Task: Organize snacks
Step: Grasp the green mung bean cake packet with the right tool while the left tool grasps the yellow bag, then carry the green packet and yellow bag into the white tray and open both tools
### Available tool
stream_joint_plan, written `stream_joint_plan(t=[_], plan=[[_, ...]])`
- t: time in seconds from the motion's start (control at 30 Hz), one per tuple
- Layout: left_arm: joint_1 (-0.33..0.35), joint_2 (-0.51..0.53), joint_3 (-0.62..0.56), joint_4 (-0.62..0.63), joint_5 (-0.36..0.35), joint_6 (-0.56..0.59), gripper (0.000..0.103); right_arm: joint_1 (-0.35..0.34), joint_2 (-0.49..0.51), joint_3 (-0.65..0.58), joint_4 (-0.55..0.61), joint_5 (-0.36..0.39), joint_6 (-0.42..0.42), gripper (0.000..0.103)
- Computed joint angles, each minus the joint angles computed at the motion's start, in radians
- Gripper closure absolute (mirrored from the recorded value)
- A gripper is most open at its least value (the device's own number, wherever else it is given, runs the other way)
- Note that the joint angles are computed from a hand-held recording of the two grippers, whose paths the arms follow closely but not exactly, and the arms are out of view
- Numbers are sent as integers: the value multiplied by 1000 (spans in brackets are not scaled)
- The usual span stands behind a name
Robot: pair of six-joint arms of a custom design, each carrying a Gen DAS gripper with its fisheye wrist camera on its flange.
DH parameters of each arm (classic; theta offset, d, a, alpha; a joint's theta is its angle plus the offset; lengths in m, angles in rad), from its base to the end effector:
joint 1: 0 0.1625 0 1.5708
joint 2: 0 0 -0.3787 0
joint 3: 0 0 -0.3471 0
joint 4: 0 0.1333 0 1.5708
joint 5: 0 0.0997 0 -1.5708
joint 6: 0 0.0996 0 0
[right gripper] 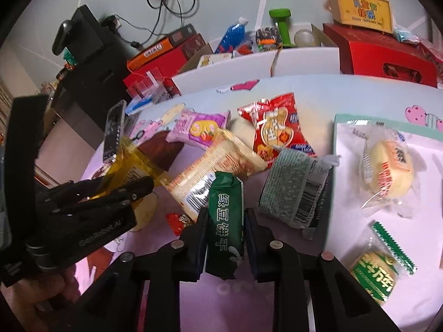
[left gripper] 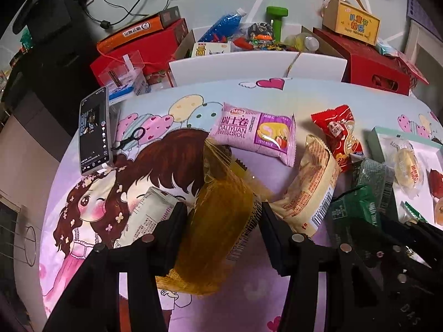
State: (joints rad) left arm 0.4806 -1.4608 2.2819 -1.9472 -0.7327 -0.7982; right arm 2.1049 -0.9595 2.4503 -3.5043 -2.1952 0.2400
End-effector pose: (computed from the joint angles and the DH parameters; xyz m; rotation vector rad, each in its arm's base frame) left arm -0.2051 -0.3408 0.1818 0.5535 2.2012 -0.5154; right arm 0.2529 -0.2801 0.0963 0.1939 -2.5968 0.8577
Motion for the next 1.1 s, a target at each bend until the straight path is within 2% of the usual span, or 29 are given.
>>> stream_joint_plan(t=[0.13,0.63,0.9,1.1], plan=[[-18,-15,-7,32,5,-35,49,25,-33,15,-17,-10,-5,76],[-111,-31,-6,-15,6,-50,49,72,-184,88,-25,-68,29,76],[-172,25,0,-173,-48,27,49,58,-335,149,5,-144,62,76],[-212,114,-9,-314,-113,116,49,25,-511,211,64,-227,110,77]])
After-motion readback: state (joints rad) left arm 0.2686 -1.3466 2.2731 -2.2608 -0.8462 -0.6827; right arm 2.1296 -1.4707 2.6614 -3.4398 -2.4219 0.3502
